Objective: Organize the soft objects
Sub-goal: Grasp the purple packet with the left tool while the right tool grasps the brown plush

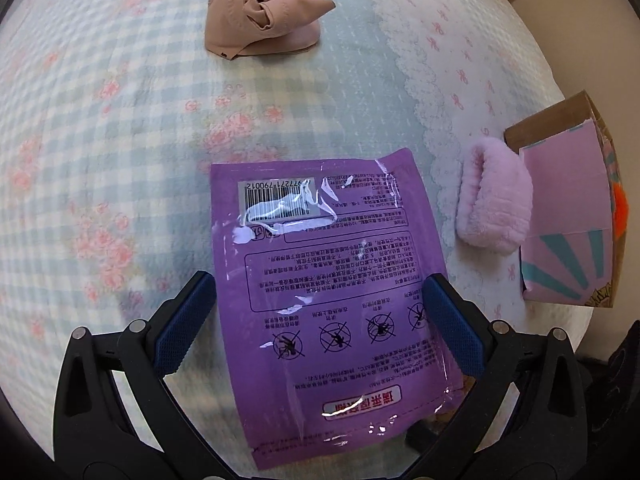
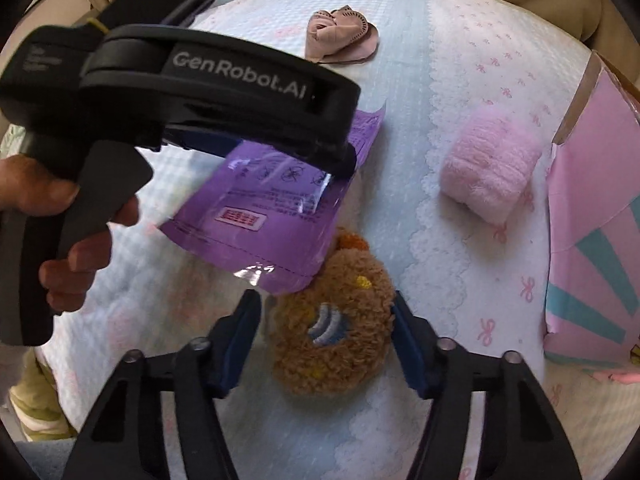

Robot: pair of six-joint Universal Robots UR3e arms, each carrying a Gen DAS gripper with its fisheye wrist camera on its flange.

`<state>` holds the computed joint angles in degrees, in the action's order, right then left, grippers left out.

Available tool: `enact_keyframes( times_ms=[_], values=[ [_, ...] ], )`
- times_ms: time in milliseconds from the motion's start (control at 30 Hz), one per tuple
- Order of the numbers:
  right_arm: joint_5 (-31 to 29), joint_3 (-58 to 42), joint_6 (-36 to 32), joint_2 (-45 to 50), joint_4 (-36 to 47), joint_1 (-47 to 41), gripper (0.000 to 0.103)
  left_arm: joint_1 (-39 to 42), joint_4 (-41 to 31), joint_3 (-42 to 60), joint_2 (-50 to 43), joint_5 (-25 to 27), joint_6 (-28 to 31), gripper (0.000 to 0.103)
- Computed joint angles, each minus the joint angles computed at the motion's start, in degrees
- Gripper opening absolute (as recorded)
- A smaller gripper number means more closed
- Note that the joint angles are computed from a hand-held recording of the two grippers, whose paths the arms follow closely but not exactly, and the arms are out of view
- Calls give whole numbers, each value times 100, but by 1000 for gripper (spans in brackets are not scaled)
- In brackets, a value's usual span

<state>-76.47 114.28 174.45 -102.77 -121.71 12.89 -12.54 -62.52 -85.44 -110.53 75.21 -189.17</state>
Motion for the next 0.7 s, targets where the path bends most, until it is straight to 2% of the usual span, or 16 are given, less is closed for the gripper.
enact_keyframes(
  times_ms=[133, 333, 400, 467, 633, 700],
  values=[
    [31, 22, 98, 44, -55, -74, 48, -42, 19, 24, 13, -208, 6, 82],
    [-83, -62, 319, 166, -101, 37, 47, -133, 32, 163, -64, -297, -189, 78],
    [-49, -108, 371, 223, -124, -20, 46, -64, 53, 33, 49, -351, -156, 72],
    [-19, -161, 426, 268, -127, -80, 46, 4, 155, -185, 208, -533, -174, 59],
    [7, -330, 444, 270, 18, -182, 40, -29, 195, -316, 392, -625, -260, 46],
    [2, -305, 486, 231, 7, -214, 38, -98, 256, -279, 362, -610, -350, 44]
  ],
)
